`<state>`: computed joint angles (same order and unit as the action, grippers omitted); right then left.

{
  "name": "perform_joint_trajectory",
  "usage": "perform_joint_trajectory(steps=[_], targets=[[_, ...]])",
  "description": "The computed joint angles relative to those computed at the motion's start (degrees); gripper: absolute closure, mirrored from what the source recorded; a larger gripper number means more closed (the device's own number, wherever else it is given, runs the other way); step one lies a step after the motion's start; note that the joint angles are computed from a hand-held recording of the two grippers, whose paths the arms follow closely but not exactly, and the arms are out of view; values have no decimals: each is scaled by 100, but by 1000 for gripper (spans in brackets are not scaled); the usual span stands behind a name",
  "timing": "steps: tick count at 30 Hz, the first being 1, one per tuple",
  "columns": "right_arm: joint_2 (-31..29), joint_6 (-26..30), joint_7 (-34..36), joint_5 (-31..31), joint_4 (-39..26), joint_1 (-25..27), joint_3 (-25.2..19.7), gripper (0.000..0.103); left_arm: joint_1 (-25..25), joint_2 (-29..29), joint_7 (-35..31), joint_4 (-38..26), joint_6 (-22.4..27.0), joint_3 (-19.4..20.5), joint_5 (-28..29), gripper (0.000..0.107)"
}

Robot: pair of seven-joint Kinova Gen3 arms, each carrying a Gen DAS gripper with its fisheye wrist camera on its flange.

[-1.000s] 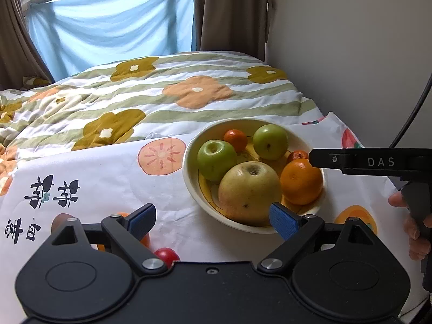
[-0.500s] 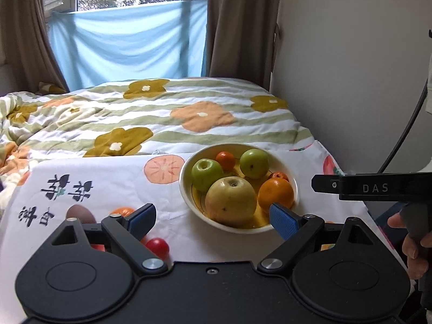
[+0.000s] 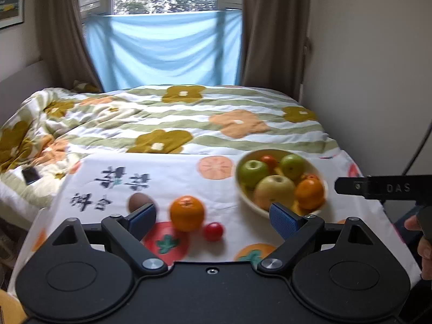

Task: Organize fruits
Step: 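Release the pear into the bowl with the left tool while the right tool releases the orange, then grasp the brown kiwi with the left tool while the right tool grasps an orange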

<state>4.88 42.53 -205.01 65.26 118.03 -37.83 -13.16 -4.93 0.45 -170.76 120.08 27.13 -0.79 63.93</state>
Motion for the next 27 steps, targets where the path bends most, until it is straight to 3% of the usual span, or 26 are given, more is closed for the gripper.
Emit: perform_joint_trajectory(steps=[6,11,18,27], targets=[[514,67,139,-25,-556,-253,47,0,-457,380,-462,-306,322,-190,79,14],[1025,105,166,-218,-1156,-567,285,0,-985,926,-675,-885,853,-125,-223,14],[1778,162,412,-577,-2010,-966,740,0,-1593,1868,-1108,-1910,1495,282,-853,14],[2522,227,1600,-1143,-2892,-1195,1216,0,-1921,3093,-1422,-3282,2223,870,-1824,14]])
